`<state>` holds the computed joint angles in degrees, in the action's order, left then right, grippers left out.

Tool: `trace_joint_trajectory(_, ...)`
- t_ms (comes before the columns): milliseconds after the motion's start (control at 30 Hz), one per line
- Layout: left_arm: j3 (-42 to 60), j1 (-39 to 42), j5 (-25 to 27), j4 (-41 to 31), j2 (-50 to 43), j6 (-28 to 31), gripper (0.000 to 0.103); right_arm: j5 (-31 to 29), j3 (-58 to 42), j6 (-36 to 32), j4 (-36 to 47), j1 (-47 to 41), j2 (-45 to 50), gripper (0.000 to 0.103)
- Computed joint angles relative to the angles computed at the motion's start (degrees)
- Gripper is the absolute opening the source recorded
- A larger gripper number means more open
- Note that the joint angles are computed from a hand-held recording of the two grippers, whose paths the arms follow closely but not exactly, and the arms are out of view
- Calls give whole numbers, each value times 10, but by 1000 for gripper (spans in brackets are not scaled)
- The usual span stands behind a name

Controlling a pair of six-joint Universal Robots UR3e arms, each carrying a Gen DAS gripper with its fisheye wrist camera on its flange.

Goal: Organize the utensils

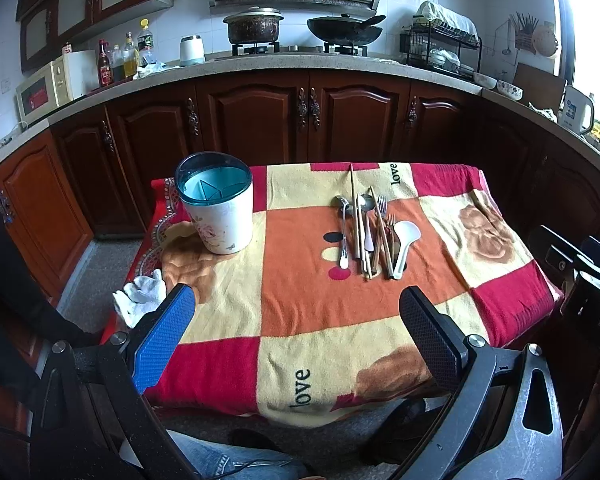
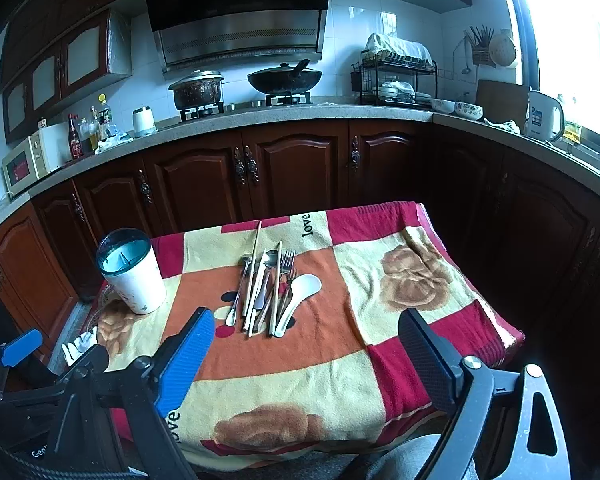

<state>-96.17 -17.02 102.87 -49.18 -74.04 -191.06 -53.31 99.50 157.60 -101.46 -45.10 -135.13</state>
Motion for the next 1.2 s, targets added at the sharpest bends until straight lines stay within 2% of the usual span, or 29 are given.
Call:
trace_joint_trajectory(167, 1, 1, -4, 3, -4, -1, 102, 4, 3, -3, -5, -4, 7, 88)
trace_joint_trajectory(267, 11, 3, -6, 1, -15, -2, 102, 6, 3, -4, -11, -2, 17, 83)
trace_joint_trajectory(333, 17, 5, -7, -2, -23, -3, 102, 0, 4, 4, -27, 10, 30, 82)
trace_joint_trajectory(400, 21, 10, -10, -3, -29, -3, 102, -8, 4, 12, -44, 27, 45, 75)
trace_joint_trajectory(467, 28, 18, -19, -6, -35, -2, 102, -19, 1, 20, -62, 47, 64, 74)
trace_joint_trajectory(567, 37, 30, -31, -9, -45, -1, 102, -21, -2, 25, -75, 67, 85, 68)
trace_joint_trajectory(700, 67, 52, -57, -26, -71, 4, 96, -33, -14, 43, -103, 104, 133, 65)
trace_joint_trajectory(867, 126, 71, -80, -49, -119, 11, 94, -44, -46, 65, -129, 145, 210, 63)
trace_joint_trajectory(1033, 232, 73, -80, -86, -205, 15, 92, -53, -97, 81, -160, 173, 300, 63)
trace_joint_trajectory(1200, 352, 81, -93, -106, -300, 26, 92, -62, -163, 97, -181, 196, 396, 53)
